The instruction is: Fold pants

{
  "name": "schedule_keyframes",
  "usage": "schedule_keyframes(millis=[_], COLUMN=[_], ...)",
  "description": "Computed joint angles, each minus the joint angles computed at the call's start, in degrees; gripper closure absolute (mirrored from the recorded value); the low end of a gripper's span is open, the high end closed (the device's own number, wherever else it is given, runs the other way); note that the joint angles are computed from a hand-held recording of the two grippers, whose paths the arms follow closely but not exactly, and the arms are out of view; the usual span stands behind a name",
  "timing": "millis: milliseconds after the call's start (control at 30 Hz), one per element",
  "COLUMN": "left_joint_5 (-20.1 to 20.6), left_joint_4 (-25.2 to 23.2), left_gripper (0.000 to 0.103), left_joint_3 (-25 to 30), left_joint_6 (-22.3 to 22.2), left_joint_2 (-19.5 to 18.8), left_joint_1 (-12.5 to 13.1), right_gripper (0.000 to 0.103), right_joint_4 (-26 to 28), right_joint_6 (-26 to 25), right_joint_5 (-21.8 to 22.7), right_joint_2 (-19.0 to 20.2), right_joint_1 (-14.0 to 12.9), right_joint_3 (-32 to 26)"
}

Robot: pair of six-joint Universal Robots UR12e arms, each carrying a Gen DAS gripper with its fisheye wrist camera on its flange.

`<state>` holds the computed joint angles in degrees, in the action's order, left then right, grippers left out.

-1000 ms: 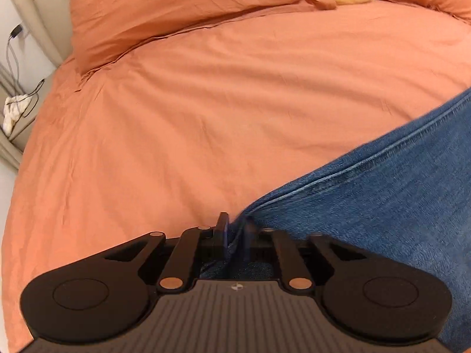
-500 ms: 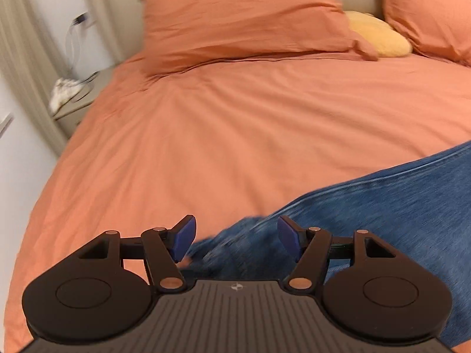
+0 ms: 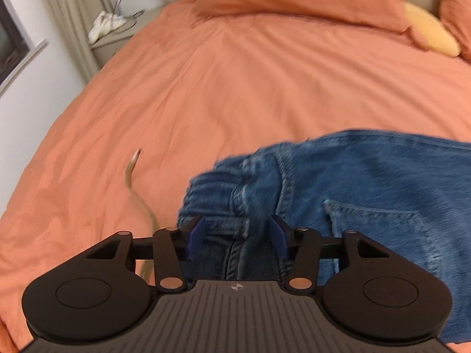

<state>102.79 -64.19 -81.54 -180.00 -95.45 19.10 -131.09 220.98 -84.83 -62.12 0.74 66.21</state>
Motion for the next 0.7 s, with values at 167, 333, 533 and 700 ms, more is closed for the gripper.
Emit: schedule_keyframes(millis=[167,333,533,700], left_joint_5=[2.24,4.4,5.84,5.92], left_joint_4=[-0.93,-2.11,-2.06,-3.0], left_gripper=[0.057,0.059,0.06,0.06], left_joint_3=[-0.18,0.11,-0.08,0.61], left_joint_6=[0.2,0.71,1.92,2.97], left_joint_2=[-0.25,-1.07,-1.42,-1.86], left_joint_1=[-0.86,-1.76,-2.45,-2.38], right_gripper=[0.103,0.103,0.103,0.103], right_joint_4=[-3.01,-5.05,3.25,4.1], right_joint_6=[1.42,-6.43,-7.07,-4.22], right_joint_5=[1.27,0.62,-4.32,-4.76], right_joint_2=[1.08,1.26,0.68,-0.19], right_joint_1=[-0.05,0.34,0.58,0.3], right_joint_3=[-3.53,-7.93,-4.72,0.0])
